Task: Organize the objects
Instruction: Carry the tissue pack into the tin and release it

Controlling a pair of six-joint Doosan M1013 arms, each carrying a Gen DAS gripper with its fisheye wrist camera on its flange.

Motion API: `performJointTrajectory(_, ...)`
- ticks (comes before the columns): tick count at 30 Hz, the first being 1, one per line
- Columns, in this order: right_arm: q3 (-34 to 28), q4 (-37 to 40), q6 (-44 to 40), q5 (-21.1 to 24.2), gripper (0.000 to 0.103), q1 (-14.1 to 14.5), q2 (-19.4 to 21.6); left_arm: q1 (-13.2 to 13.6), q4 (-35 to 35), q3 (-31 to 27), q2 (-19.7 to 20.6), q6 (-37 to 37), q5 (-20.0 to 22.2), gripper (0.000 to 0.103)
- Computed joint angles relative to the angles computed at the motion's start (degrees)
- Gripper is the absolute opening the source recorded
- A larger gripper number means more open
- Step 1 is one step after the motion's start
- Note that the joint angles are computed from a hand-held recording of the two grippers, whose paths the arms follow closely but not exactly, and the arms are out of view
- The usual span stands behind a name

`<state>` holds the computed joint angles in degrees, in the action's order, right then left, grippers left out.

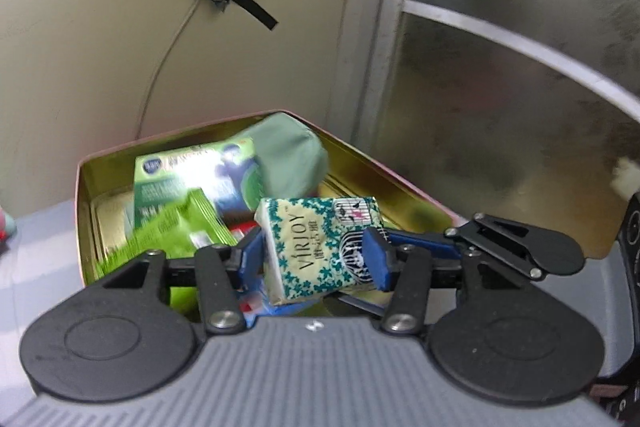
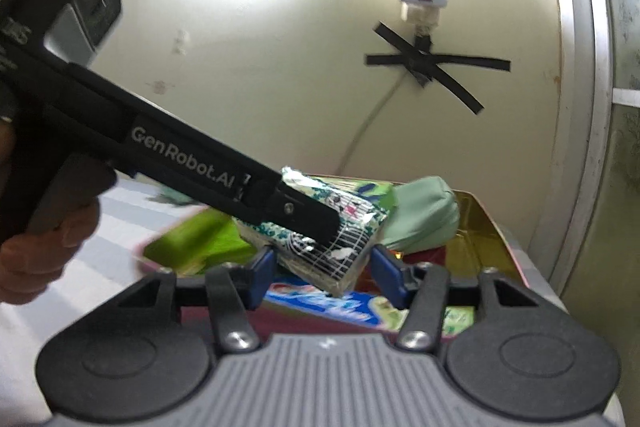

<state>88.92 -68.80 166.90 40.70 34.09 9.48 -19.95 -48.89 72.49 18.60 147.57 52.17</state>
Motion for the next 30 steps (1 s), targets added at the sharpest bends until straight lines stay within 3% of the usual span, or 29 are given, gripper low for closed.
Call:
performJointTrajectory(2, -0.9, 0.0, 1.9, 3.6, 0.062, -0.4, 1.5, -1.9, 7.2, 0.7, 0.0, -4.0, -7.1, 0.067)
performJointTrajectory(3, -0.3, -0.6, 4.8, 2.3, 0.062, -0.9, 1.4, -2.7, 12.1, 0.6, 0.2, -8.3, -9.1, 0.067)
performJointTrajectory(6, 2.4, -5.3, 14.7, -0.3, 0.062, -1.4, 0.6, -2.7, 15.8, 0.0, 1.1, -13.9, -8.8, 0.068)
performJointTrajectory(9, 2.7, -6.5, 15.1, 1.1, 0.062, -1.4, 0.6, -2.9, 16.9, 0.9, 0.7, -14.3, -11.1, 0.069)
performJointTrajectory(30, 3.2, -8.7, 17.4, 1.3, 0.064, -1.2, 0.5, -3.1, 19.2, 1.2, 0.5, -16.0, -11.9, 0.072)
